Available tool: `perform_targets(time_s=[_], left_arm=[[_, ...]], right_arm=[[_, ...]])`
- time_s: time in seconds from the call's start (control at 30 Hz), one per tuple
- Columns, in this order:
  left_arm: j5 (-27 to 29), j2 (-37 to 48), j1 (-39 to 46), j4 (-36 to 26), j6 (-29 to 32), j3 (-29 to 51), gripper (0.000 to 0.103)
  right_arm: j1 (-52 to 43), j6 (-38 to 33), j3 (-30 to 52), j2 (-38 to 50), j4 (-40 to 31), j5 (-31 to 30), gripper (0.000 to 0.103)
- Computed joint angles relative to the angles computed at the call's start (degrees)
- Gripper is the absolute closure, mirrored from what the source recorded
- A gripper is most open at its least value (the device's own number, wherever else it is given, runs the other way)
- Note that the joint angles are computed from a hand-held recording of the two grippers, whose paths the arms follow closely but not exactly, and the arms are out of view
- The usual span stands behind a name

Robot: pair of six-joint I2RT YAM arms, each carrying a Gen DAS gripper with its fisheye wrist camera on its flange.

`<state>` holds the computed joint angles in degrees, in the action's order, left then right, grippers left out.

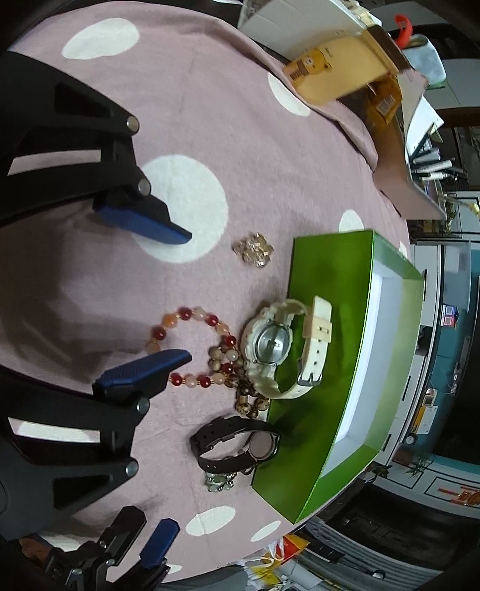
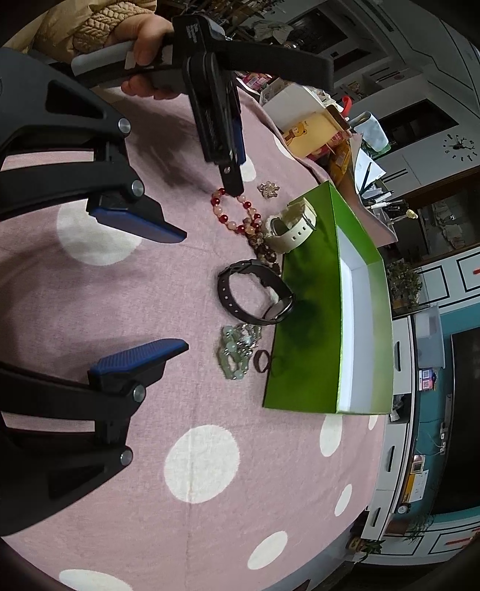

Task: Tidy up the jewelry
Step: 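Withdraw both tools from the box back toward the remaining jewelry, then grasp the red bead bracelet with the left tool while the right tool grasps the black watch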

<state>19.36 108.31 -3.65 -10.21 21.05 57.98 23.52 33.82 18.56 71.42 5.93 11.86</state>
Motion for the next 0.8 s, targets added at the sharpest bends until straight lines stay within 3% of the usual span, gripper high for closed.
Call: perform_targets(time_s=[0.27, 0.33, 0.4, 0.6, 0.8], left_arm=[[-2.8, 0.4, -2.1, 5.0, 2.3, -2.4, 0.063], [-2.3, -0.6, -2.5, 6.5, 3.9, -4.3, 0.079], [-1.6, -1.3, -2.8, 7.3, 5.2, -5.6, 0.087], [2.9, 0.3, -1.0, 2.9, 3.8, -2.3, 0.096], [7.5, -1.8, 1.9, 0.2, 3.2, -1.8, 0.096]], right_arm=[[-1.0, -3.6, 3.7, 4.5, 1.7, 0.3, 0.049], [-1.6, -4.5, 4.6, 6.0, 2.5, -0.1, 0.049], [-1.9, -5.6, 5.7, 7.6, 3.2, -0.3, 0.049], [-1.4, -9.8, 8.7, 11.7, 5.1, -0.1, 0.049], [-2.7, -12.1, 12.8, 17.4, 5.1, -1.9, 0.063]])
